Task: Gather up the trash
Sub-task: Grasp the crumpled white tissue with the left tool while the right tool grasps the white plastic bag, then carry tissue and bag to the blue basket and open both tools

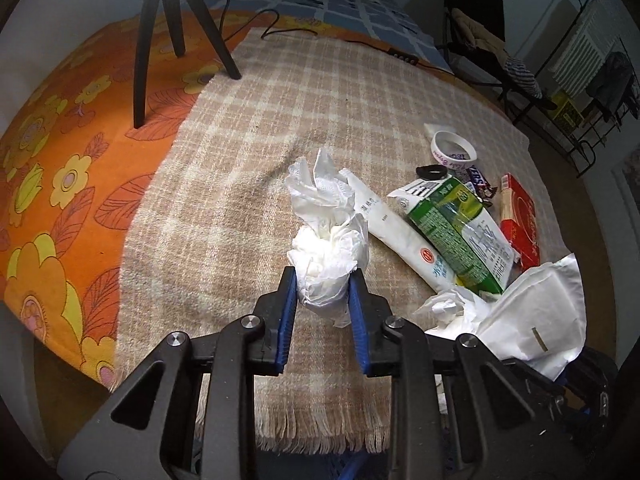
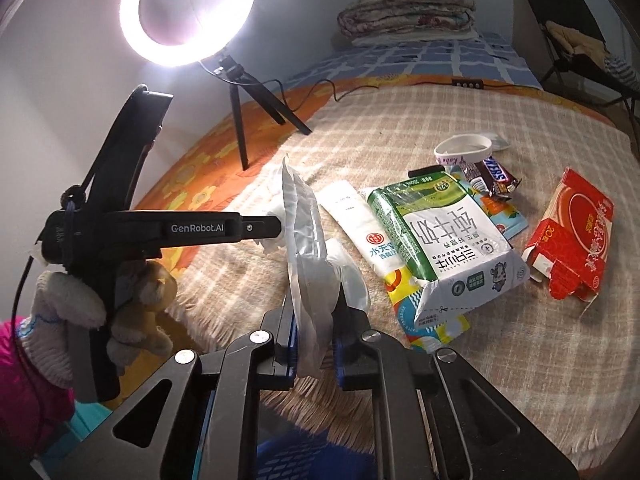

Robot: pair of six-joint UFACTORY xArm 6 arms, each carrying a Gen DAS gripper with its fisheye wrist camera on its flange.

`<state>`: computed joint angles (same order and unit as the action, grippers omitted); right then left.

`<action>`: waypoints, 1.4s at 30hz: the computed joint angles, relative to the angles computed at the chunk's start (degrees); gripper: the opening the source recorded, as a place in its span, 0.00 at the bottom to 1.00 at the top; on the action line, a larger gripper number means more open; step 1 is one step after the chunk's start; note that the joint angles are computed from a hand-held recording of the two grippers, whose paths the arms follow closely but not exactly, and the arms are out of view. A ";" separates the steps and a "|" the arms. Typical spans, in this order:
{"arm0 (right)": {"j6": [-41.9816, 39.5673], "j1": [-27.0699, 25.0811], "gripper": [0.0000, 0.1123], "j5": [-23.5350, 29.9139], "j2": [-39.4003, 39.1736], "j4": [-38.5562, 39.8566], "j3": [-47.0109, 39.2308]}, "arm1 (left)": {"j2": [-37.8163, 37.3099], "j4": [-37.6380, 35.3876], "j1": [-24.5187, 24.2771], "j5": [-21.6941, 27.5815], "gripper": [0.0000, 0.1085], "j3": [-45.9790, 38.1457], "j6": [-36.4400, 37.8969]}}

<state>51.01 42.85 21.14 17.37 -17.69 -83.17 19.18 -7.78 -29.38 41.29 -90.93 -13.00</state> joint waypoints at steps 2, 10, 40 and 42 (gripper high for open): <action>0.46 0.28 0.10 0.13 -1.27 -1.38 1.00 | -1.71 0.09 -0.39 -0.93 0.23 2.07 0.35; 1.60 1.14 0.10 -1.33 -8.39 -2.08 8.47 | -10.82 -0.24 -3.42 -4.53 0.23 12.54 3.09; 17.69 8.25 0.10 4.17 -28.92 -11.12 35.10 | -26.13 -4.21 -16.75 -6.64 0.23 37.83 6.70; 17.82 8.81 0.10 4.24 -28.65 -10.63 35.61 | -26.12 -4.38 -17.40 -6.44 0.23 38.57 7.01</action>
